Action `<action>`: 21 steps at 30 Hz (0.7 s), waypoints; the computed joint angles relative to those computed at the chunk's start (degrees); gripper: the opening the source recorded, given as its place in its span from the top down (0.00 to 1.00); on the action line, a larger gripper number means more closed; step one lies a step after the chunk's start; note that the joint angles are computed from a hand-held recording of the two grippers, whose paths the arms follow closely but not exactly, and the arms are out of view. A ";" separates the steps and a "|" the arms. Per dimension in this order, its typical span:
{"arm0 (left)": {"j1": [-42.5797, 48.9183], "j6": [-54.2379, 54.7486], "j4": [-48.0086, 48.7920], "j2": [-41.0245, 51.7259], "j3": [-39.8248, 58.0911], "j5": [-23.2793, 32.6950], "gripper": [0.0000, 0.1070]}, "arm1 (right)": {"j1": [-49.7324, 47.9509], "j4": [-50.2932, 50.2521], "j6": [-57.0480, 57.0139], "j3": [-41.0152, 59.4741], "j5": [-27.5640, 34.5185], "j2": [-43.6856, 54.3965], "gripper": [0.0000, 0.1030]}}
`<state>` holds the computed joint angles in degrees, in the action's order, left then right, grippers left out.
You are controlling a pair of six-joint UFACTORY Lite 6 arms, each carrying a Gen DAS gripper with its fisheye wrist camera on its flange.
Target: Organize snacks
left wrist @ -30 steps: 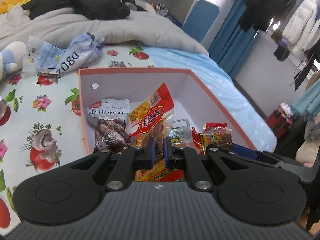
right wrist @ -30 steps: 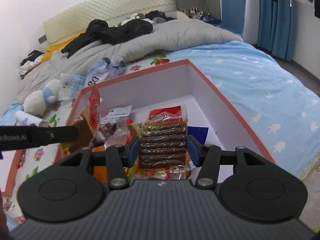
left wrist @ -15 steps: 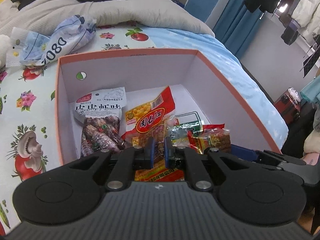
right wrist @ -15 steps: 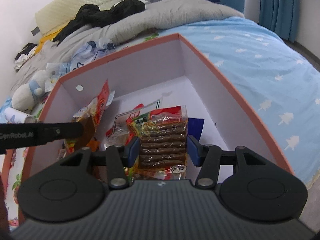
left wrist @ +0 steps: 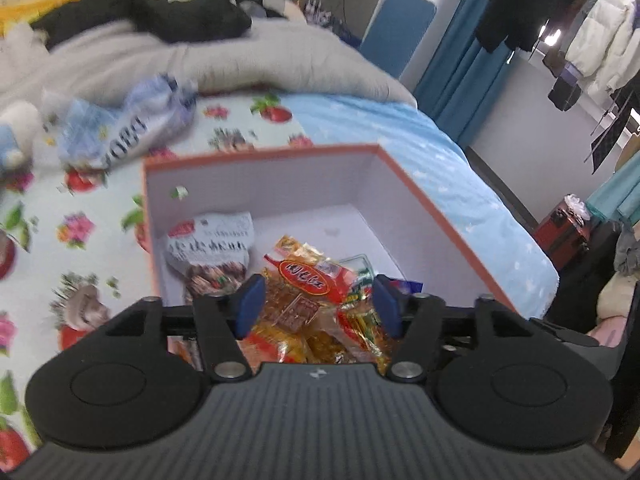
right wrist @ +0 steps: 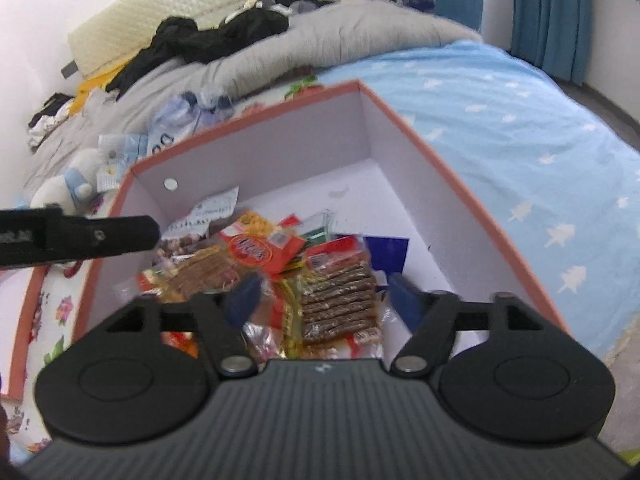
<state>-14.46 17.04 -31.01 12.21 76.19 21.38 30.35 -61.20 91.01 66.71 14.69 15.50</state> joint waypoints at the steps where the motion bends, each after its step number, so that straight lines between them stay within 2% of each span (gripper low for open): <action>1: 0.01 -1.02 0.98 -2.27 -1.21 0.18 0.35 | 0.43 -0.97 1.11 -0.92 0.27 -1.58 0.25; 5: 0.61 -4.09 4.44 -12.23 -6.29 1.71 0.31 | 3.62 -3.99 4.99 -3.86 3.86 -8.48 0.25; 7: 0.97 -5.41 6.19 -17.48 -8.96 2.40 0.25 | 5.55 -5.08 6.46 -4.83 5.96 -11.50 0.25; 10: 3.00 -4.82 6.47 -25.04 -12.00 6.09 0.19 | 10.06 -6.10 8.16 -5.39 11.53 -15.43 0.25; 13: 4.82 -8.73 11.07 -33.74 -15.11 8.92 0.15 | 15.37 -5.73 9.42 -5.78 16.96 -19.35 0.25; 16: 9.45 -6.11 9.23 -42.68 -17.75 13.97 0.10 | 21.54 -5.58 11.25 -6.16 23.16 -22.45 0.25; 21: 20.15 2.56 3.32 -52.56 -19.36 24.54 0.09 | 31.42 -4.48 13.14 -5.58 32.53 -25.02 0.25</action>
